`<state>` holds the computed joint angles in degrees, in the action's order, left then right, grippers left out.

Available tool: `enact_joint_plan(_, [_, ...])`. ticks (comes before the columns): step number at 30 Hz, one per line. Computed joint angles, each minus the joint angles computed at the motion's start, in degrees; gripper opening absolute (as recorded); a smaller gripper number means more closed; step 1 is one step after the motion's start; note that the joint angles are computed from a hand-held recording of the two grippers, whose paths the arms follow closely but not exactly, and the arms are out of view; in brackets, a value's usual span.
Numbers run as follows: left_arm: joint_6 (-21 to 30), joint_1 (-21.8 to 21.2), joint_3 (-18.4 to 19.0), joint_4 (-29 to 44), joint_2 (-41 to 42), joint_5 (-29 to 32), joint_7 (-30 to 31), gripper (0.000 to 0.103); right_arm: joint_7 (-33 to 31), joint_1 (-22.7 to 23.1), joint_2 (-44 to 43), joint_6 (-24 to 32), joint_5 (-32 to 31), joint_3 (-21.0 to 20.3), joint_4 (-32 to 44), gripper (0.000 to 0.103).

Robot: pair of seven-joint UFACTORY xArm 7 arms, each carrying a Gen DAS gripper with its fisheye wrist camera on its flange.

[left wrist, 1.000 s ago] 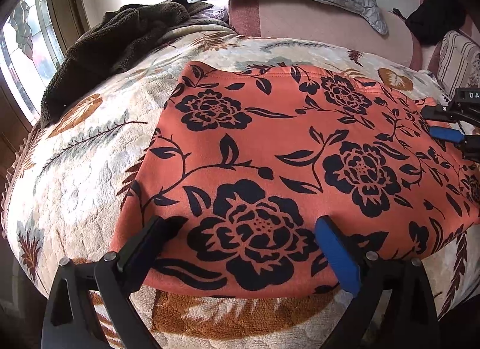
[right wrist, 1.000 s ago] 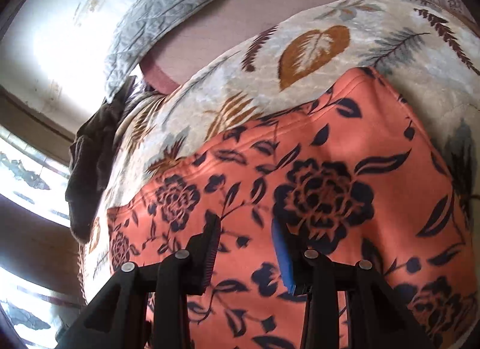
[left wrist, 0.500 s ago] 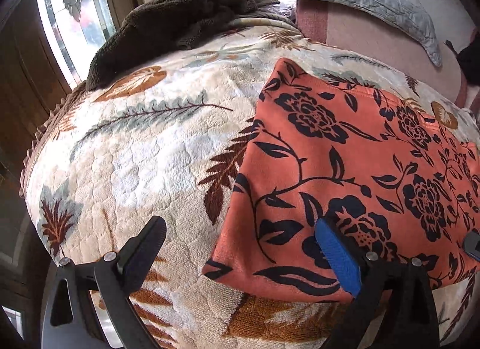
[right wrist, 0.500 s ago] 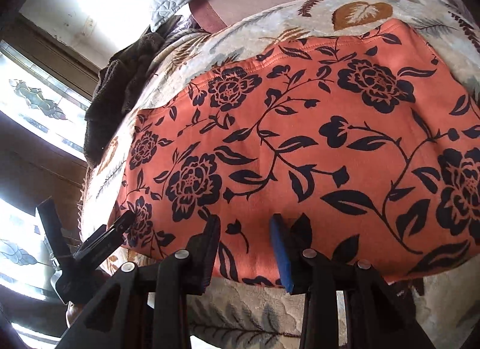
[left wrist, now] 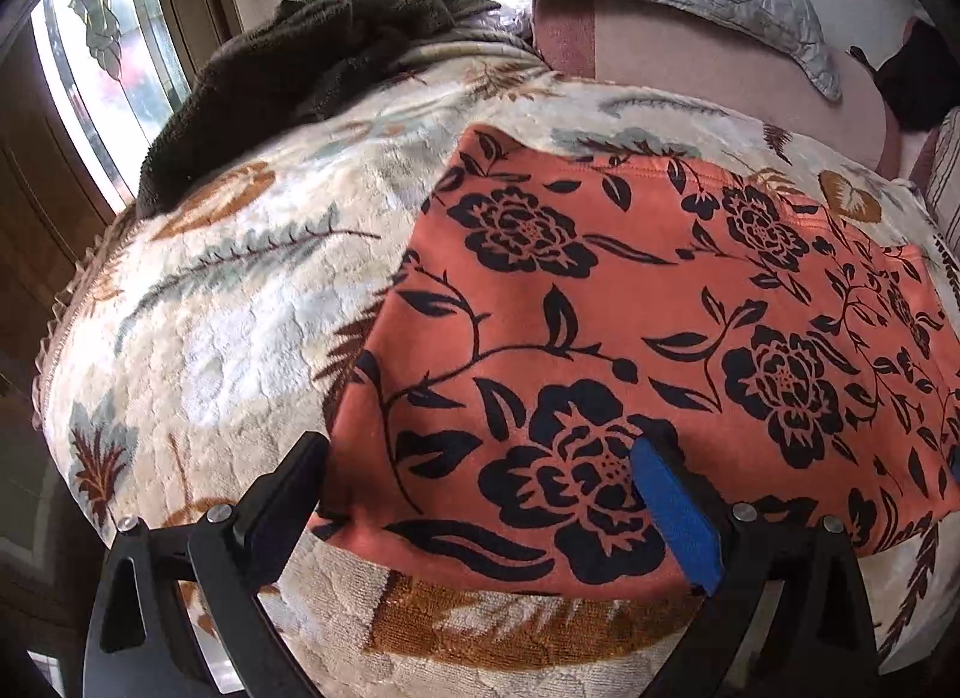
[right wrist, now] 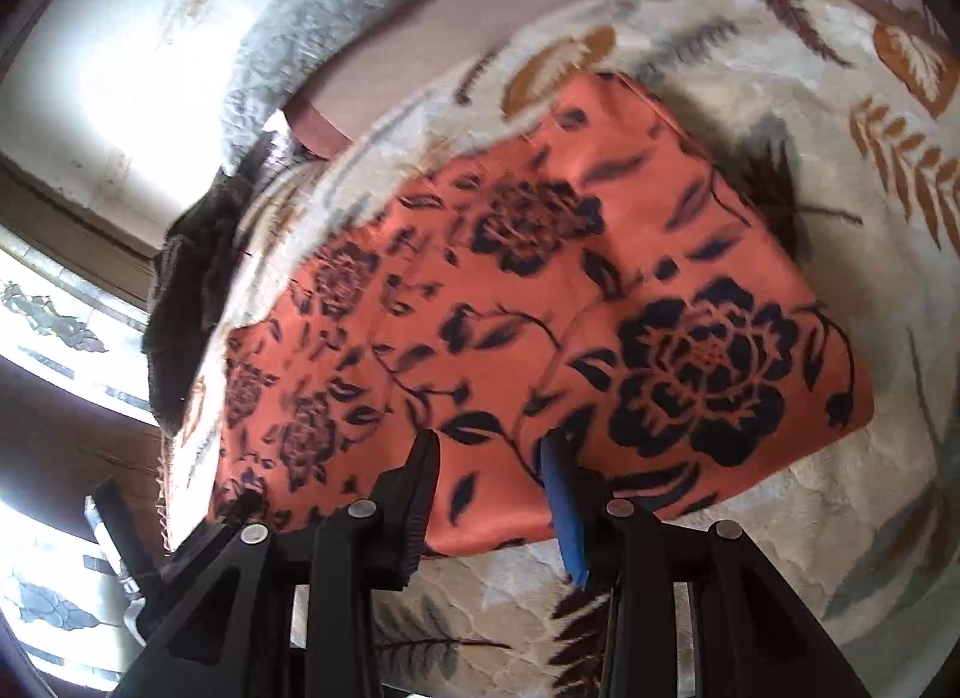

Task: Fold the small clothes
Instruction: 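Press and smooth the folded dress flat with both grippers, then slide both grippers along the folded edge of the orange dress, smoothing it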

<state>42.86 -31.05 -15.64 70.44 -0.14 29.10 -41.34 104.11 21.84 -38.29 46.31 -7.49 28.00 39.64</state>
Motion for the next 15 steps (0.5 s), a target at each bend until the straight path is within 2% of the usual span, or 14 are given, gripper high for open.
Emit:
enact_joint_plan(1, [-0.57, -0.13, -0.13, -0.19, -0.45, 2.87, -1.65, 0.100, 0.42, 1.17, -0.54, -2.14, 1.92, -1.07, -2.26, 0.039])
enact_joint_plan(2, [-0.76, -0.24, -0.36, 0.00, -0.67, 5.45, -3.10, 0.100, 2.19, 0.76, -2.02, -3.88, 1.65, -0.20, -3.76, 0.039])
enact_joint_plan(4, [-0.82, -0.35, -0.77, 0.61, -1.09, 11.99, -7.74, 0.100, 2.81, 0.15, -4.17, -2.91, 0.10, 1.11, -3.38, 0.039])
enact_joint_plan(7, [0.56, -0.65, -2.04, 1.38, -2.34, 23.56, -16.46, 0.100, 4.02, -1.84, -7.17, 2.00, -3.03, 4.22, -1.49, 0.039])
enact_joint_plan(9, [0.01, -0.78, -2.83, 1.27, -3.67, 28.36, -20.21, 0.100, 5.84, -2.30, -9.44, 1.75, -3.20, 4.91, -2.59, 0.040])
enact_joint_plan(12, [-5.05, -0.62, -3.66, 0.66, -5.78, 29.76, -20.57, 0.100, 6.91, -2.87, -10.88, 2.00, -3.19, 5.45, -3.09, 0.040])
enact_joint_plan(15, [-7.99, -1.26, -4.77, 2.14, -4.68, 23.89, -15.62, 0.100, 6.91, -3.69, -11.43, -0.18, -4.04, 5.91, -3.39, 0.040])
